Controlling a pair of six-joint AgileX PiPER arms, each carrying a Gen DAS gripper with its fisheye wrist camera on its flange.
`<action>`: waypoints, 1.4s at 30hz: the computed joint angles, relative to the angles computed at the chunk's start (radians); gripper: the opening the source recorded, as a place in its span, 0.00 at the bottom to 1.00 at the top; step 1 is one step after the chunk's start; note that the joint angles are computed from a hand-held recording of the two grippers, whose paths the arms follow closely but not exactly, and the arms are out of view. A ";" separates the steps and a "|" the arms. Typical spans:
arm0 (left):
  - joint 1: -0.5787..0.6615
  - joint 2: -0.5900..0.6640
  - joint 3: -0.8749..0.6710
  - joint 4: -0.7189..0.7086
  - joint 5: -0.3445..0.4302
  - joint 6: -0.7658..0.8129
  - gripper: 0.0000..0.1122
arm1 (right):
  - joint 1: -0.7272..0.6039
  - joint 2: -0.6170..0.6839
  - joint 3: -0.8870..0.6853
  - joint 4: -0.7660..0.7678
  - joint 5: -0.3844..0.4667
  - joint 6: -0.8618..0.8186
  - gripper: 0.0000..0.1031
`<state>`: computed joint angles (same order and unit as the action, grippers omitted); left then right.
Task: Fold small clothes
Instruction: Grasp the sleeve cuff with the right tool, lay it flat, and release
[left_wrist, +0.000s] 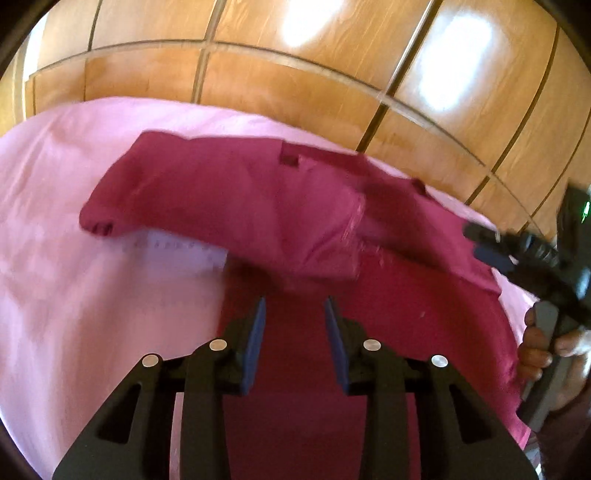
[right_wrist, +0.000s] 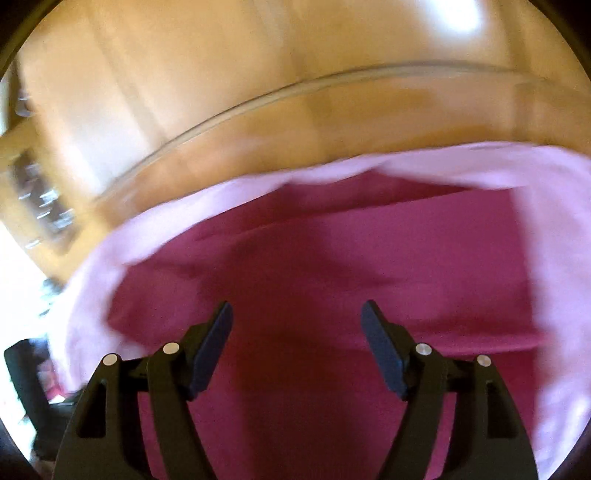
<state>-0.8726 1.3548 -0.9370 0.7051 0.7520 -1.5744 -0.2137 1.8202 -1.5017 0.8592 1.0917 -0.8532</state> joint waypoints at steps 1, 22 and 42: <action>-0.002 -0.001 0.017 -0.006 -0.008 -0.013 0.28 | 0.045 -0.003 0.013 0.010 0.034 0.010 0.69; -0.040 -0.025 0.143 0.132 -0.076 -0.181 0.29 | 0.065 -0.009 -0.384 -0.014 0.068 0.175 0.06; -0.001 0.029 -0.092 -0.065 0.122 0.112 0.29 | -0.206 0.337 -0.477 -0.301 0.013 0.356 0.44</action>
<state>-0.8740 1.3840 -1.0294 0.6403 0.8736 -1.4621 -0.4199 2.1575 -1.9787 0.5585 1.1046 -0.4968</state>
